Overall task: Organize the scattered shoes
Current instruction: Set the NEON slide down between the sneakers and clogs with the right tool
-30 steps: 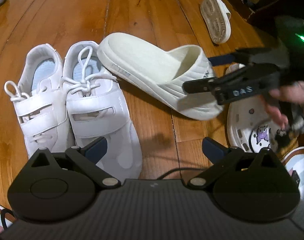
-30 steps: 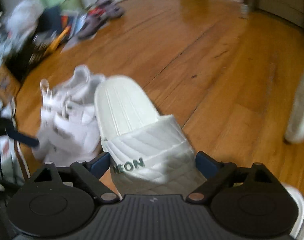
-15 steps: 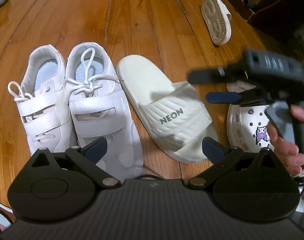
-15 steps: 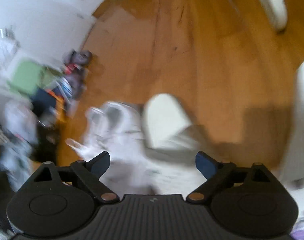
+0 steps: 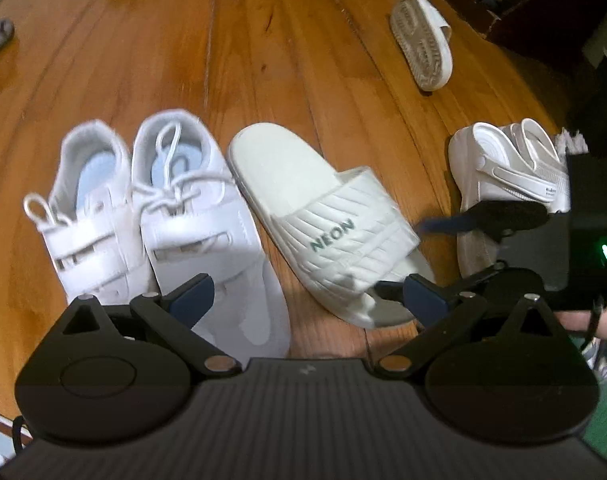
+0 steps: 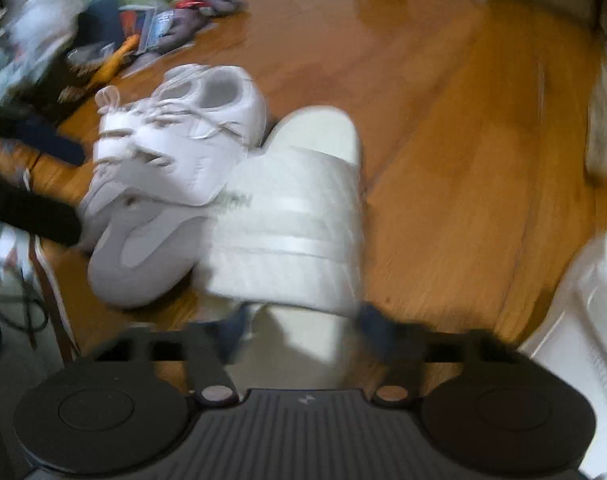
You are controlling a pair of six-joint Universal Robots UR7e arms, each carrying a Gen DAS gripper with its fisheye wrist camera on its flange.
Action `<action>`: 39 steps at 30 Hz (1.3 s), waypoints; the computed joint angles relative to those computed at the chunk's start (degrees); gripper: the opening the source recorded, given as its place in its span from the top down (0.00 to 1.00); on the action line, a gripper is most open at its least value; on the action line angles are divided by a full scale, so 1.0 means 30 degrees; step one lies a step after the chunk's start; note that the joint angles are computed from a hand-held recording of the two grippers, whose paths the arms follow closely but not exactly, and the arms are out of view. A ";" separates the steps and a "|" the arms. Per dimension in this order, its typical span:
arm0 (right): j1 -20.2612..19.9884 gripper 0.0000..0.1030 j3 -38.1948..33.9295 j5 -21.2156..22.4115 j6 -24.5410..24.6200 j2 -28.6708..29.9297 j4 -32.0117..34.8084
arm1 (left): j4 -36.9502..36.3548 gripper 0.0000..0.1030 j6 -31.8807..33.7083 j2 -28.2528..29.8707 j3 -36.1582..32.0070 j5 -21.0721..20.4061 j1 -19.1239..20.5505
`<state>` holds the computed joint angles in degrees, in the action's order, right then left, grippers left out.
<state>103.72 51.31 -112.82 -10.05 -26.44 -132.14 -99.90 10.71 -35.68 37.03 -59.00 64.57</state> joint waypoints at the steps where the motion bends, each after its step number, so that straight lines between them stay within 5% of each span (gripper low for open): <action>1: -0.0069 0.83 -0.0142 0.0274 0.0797 0.0002 0.0124 | -0.0031 0.00 0.0006 -0.0030 0.0037 -0.0095 -0.0013; 10: 0.0123 0.81 -0.2677 -0.0291 0.6077 0.1402 0.1907 | 0.0598 0.00 -0.0872 0.0186 -0.0474 -0.0244 0.0072; 17: -0.0228 0.77 -0.3532 0.1827 0.6523 0.1877 0.3710 | 0.0497 0.00 -0.1198 0.0131 -0.0073 -0.0131 -0.0055; 19: -0.0631 0.71 -0.2763 0.2760 0.7733 0.1429 0.3367 | 0.0699 0.00 -0.1386 0.0285 -0.0254 -0.0061 -0.0053; 21: -0.0674 0.47 -0.2123 0.2744 0.8029 0.0879 0.3081 | 0.0946 0.00 -0.1696 0.0466 -0.0492 0.0012 -0.0037; 24: -0.0191 0.24 -0.1574 0.0561 0.6913 0.0241 0.2345 | 0.0803 0.00 -0.2049 0.0497 -0.0473 0.0302 -0.0072; 28: 0.0448 0.22 -0.0924 -0.2262 0.5399 -0.0430 0.0878 | 0.0283 0.00 -0.2127 0.0359 -0.0081 0.0178 -0.0147; 34: 0.1528 0.16 -0.2092 -0.7289 0.4086 0.0050 0.2891 | -0.0575 0.00 -0.1465 0.0143 0.0774 -0.0092 -0.0579; 39: 0.1645 0.12 -0.1291 -0.7692 0.5242 -0.0823 0.3543 | -0.1118 0.00 -0.0607 -0.0131 0.1628 -0.1082 -0.0991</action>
<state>108.66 47.44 -135.89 5.67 -28.91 -121.51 -103.26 8.89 -36.08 41.91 -62.24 61.60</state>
